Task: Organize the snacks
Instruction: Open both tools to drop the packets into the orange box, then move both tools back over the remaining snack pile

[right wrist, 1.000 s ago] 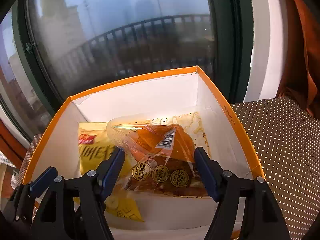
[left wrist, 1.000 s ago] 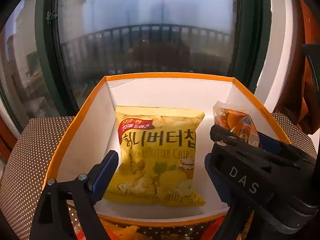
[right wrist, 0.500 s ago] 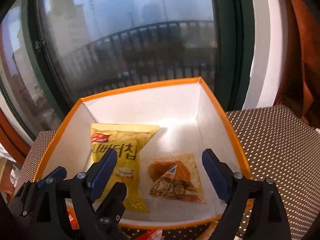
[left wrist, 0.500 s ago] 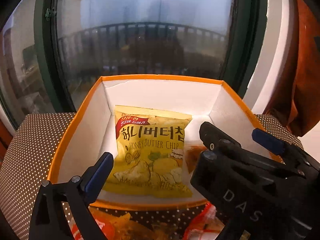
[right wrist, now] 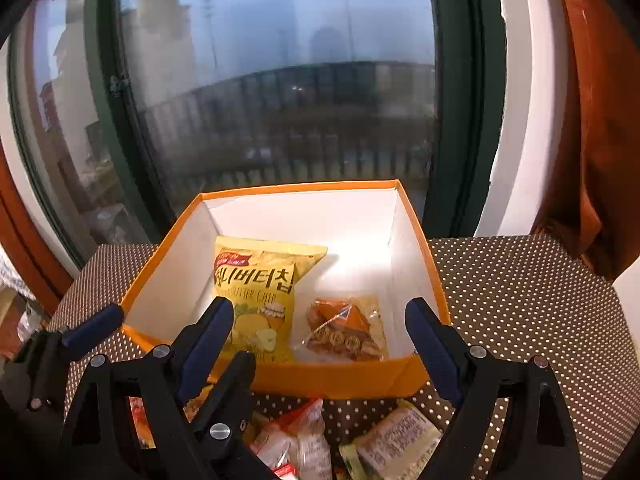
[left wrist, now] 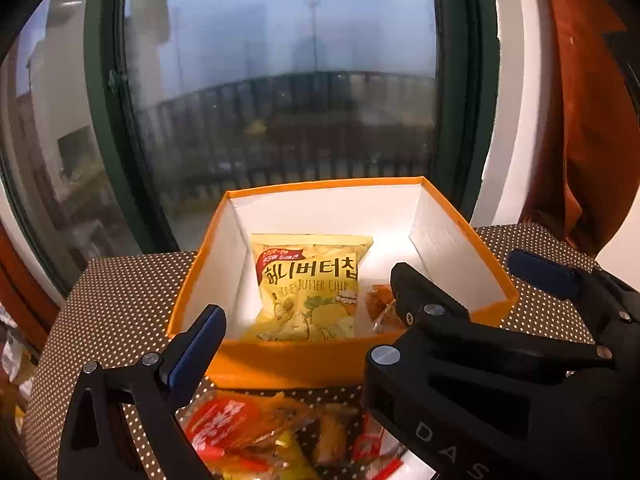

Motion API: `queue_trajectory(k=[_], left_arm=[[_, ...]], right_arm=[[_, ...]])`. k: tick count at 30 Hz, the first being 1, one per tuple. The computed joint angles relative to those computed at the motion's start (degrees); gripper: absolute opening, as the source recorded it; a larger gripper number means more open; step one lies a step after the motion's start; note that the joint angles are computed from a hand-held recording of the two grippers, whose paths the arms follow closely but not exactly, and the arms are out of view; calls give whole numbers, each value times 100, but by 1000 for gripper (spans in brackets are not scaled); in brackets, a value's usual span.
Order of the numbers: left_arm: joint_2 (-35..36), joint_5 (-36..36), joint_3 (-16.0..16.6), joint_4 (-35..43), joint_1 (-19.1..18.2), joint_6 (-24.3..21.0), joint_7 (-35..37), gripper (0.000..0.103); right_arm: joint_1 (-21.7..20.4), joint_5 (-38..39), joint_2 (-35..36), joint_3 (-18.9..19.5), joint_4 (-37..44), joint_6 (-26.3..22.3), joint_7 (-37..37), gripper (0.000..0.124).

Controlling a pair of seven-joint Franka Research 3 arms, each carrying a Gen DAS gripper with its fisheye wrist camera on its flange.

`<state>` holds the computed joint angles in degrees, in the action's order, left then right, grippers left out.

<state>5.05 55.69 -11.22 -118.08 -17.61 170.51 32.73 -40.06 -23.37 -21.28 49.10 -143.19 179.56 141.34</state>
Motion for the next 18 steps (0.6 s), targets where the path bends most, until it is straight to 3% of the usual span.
queue_trajectory(k=[4,9,18], left_arm=[[-278,-292,-7,-499,132,436,140,99],[-539,411,-71,-893,259,616,-440,99],[-855,3192,-319,-1161,560,879,-3138,99]], right_arm=[[336,93,-366,-155,-268,46,-80,90],[770,542,-619,-331,-748,279,-259,90],[1129,1294,-1208,-219,-1608,924,-521,90]])
